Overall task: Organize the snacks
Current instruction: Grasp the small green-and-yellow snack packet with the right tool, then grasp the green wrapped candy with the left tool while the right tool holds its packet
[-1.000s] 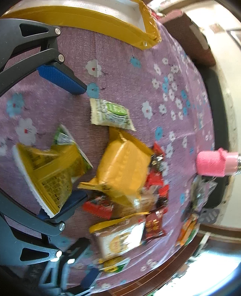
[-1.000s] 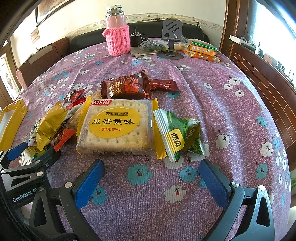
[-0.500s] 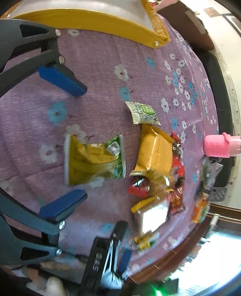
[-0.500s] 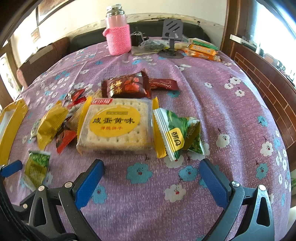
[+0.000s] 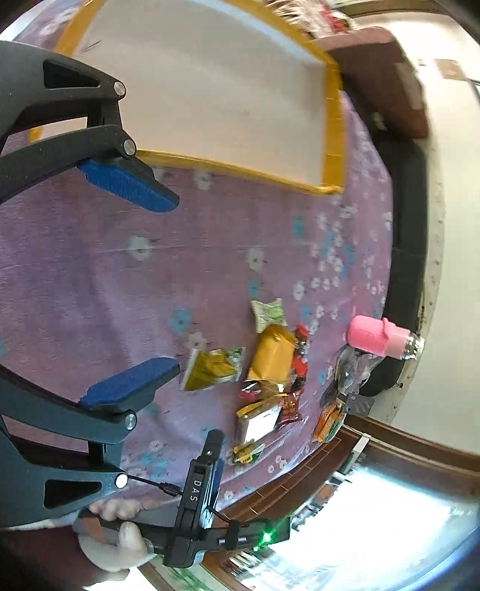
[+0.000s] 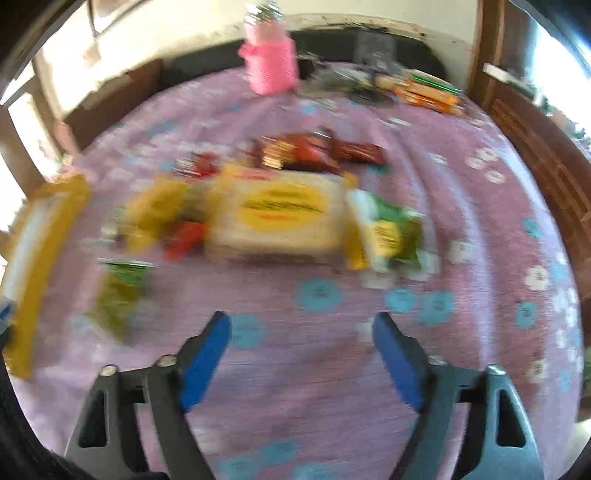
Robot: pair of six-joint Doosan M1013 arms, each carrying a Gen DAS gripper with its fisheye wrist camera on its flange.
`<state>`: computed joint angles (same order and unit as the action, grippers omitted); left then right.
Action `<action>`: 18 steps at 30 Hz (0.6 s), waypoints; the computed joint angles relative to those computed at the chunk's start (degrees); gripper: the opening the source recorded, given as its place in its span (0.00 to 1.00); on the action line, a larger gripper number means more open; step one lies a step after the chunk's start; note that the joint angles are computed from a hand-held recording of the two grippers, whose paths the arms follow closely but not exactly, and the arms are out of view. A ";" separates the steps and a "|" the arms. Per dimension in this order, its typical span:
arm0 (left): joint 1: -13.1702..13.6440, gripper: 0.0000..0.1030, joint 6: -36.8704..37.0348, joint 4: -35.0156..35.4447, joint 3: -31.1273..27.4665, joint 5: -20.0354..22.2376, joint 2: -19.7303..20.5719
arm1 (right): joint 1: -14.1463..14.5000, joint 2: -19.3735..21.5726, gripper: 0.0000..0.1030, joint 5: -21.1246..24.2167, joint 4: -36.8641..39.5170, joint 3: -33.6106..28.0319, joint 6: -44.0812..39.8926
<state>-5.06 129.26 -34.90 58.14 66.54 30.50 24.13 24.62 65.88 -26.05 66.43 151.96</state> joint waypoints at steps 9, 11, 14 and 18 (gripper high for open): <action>1.53 0.78 -0.90 -4.92 0.44 -0.08 -0.55 | 1.02 4.91 0.72 -5.83 6.44 -6.87 -7.07; 1.70 0.78 -1.30 -5.66 -0.65 1.49 0.15 | 0.75 6.06 0.68 -6.80 8.18 -8.02 -7.31; 1.77 0.78 -2.07 -6.28 -2.19 4.25 1.19 | 1.12 7.67 0.60 -5.31 6.69 -10.21 -7.14; 1.05 0.78 -1.39 -6.16 -3.01 4.42 1.41 | 1.40 8.64 0.35 -4.43 5.11 -11.40 -8.25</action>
